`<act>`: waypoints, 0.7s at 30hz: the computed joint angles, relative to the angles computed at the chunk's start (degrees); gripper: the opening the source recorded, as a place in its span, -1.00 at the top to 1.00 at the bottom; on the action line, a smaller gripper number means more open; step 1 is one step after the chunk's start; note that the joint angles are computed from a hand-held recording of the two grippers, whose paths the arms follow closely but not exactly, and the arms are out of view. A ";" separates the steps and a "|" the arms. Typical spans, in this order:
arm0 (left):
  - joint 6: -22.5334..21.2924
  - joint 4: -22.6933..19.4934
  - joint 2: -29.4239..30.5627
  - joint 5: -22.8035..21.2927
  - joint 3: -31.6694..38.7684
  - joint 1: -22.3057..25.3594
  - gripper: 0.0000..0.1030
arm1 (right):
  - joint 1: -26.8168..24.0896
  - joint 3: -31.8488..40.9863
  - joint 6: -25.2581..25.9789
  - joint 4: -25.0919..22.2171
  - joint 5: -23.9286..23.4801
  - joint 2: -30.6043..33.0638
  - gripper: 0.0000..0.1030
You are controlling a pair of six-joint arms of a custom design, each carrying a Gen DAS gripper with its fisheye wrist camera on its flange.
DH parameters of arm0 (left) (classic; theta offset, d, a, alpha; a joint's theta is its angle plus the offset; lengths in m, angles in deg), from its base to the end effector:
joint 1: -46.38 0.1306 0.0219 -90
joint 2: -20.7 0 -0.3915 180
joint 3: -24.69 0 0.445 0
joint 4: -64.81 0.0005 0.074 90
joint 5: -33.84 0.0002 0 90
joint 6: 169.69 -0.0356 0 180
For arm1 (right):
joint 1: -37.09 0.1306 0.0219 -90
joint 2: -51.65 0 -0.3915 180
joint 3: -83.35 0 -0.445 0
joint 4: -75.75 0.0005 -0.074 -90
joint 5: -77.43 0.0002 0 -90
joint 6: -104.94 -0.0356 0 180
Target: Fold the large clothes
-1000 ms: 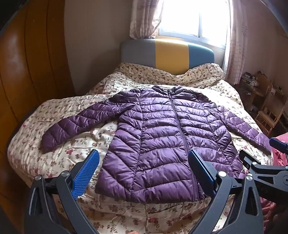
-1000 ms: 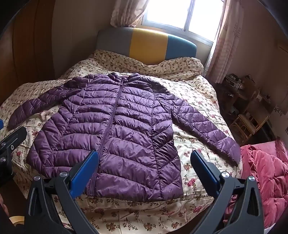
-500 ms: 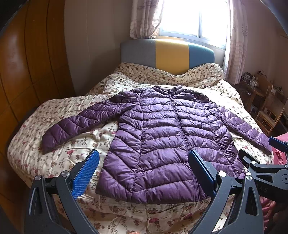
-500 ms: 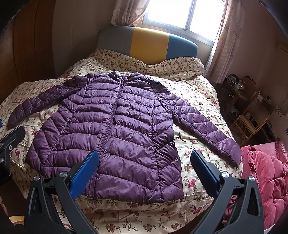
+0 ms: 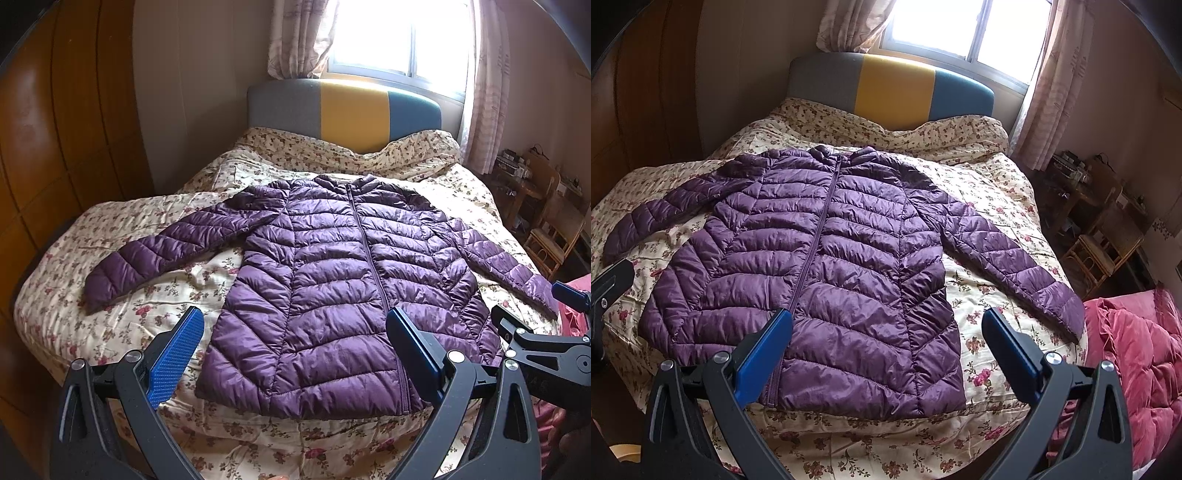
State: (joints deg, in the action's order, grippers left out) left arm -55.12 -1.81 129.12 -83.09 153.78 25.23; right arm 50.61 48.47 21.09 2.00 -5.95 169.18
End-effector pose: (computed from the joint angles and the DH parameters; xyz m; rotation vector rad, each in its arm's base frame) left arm 0.5982 -0.2147 0.5830 -0.2862 2.2523 0.1434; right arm 0.6553 0.1528 0.6048 -0.3505 2.3448 -0.0755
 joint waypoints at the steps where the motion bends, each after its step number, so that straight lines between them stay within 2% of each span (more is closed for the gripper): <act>1: -0.01 0.00 0.02 -0.01 0.00 0.04 -0.90 | -0.04 -0.08 0.00 0.05 -0.13 -0.04 -0.97; 21: -0.08 -0.20 0.28 -0.31 -0.01 -0.07 -0.90 | -0.04 0.07 -0.44 -0.04 0.17 0.28 -0.97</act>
State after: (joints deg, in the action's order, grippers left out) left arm -55.20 -2.01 129.40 -83.40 153.77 25.16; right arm 50.57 48.54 20.65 1.96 -5.78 169.47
